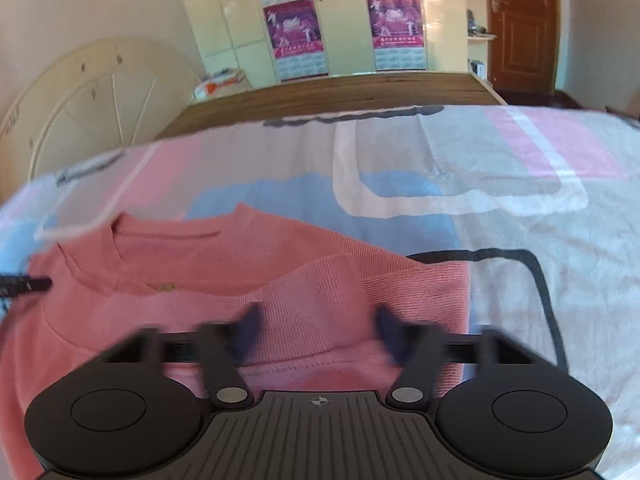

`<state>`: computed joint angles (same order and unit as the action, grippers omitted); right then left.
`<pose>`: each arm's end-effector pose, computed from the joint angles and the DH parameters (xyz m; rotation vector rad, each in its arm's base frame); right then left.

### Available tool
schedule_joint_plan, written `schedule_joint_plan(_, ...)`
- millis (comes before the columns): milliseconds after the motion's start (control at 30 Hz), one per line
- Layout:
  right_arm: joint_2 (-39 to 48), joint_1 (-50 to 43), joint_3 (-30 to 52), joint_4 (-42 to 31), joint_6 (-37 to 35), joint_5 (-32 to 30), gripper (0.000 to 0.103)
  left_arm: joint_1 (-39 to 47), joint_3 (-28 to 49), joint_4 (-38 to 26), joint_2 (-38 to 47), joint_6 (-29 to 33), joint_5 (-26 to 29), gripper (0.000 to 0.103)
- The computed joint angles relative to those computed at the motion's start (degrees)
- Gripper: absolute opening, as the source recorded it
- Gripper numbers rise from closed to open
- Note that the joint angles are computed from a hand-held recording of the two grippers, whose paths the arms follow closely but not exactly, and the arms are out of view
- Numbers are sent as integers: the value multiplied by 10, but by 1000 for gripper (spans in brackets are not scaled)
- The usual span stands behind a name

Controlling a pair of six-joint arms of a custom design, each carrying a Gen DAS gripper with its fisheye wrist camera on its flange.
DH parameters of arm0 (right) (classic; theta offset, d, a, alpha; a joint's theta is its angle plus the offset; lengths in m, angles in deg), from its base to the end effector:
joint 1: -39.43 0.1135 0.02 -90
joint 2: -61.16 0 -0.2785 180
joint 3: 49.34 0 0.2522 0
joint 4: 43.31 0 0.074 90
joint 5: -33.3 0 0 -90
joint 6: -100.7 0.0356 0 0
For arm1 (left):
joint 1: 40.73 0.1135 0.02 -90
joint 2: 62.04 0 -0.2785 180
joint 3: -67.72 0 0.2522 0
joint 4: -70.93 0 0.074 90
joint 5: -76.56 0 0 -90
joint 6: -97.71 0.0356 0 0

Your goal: Fold small clothes

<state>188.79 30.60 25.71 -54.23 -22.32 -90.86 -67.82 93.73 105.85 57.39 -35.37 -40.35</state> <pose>0.3879 -0.0400 0.0412 -0.6899 2.3696 0.4994 0.1828 -0.0754 0.0141 -0.5005 2.3843 0.0818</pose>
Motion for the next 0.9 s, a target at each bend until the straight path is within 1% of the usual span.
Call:
schedule_joint_plan(33, 3, 2, 6, -10, -8, 5, 20, -1, 1, -2, -1, 2, -2, 51)
schedule_joint_plan(67, 6, 2, 12, -19, -16, 7, 17, -4, 1, -2, -2, 4, -5, 46)
schedule_joint_plan(133, 5, 2, 11, -19, -35, 11, 13, -10, 3, -3, -2, 10, -11, 40)
schedule_joint_plan(167, 4, 0, 11, -20, -43, 10, 9, -11, 2, 2, -2, 16, -10, 33)
schedule_joint_plan(200, 4, -2, 12, -25, -44, 6, 8, -12, -2, 15, 1, 23, -7, 24)
schedule_joint_plan(300, 2, -7, 13, -28, -50, -2, 7, -15, -7, 35, 5, 45, -2, 18)
schedule_joint_plan(400, 4, -10, 15, -30, -51, -7, 7, -1, -13, 58, 12, 65, 16, 18)
schedule_joint_plan(433, 5, -11, 14, -25, -56, -11, 7, 8, -13, 60, 12, 72, 27, 20)
schedule_joint_plan(467, 6, -11, 12, -17, -56, -14, 8, 17, -12, 59, 13, 79, 36, 23)
schedule_joint_plan(500, 11, -11, 16, -19, -55, -18, 11, 25, -10, 55, 10, 85, 43, 28)
schedule_joint_plan(533, 15, -11, 23, -27, -53, -19, 14, 33, -7, 49, 7, 90, 50, 30)
schedule_joint_plan(567, 19, -11, 30, -35, -51, -23, 21, 40, -3, 40, 4, 91, 55, 35)
schedule_joint_plan(600, 21, -9, 32, -37, -50, -23, 28, 46, 3, 27, -1, 91, 57, 43)
schedule_joint_plan(633, 21, -7, 32, -36, -50, -21, 33, 50, 6, 21, -2, 89, 57, 48)
schedule_joint_plan(667, 21, -5, 31, -36, -53, -23, 38, 52, 8, 23, 0, 87, 58, 49)
schedule_joint_plan(733, 21, 1, 33, -46, -60, -19, 38, 48, 8, 35, 8, 91, 54, 45)
schedule_joint_plan(767, 20, 5, 32, -50, -68, -10, 37, 41, 7, 43, 13, 94, 46, 36)
schedule_joint_plan(800, 17, 8, 26, -41, -70, -6, 28, 34, 5, 52, 17, 97, 40, 24)
schedule_joint_plan(833, 16, 9, 25, -43, -72, -5, 20, 27, 3, 56, 17, 95, 34, 20)
schedule_joint_plan(867, 14, 9, 25, -45, -72, -4, 10, 21, 0, 63, 18, 94, 31, 17)
schedule_joint_plan(900, 12, 7, 24, -45, -72, -5, 8, 11, -4, 69, 18, 91, 21, 15)
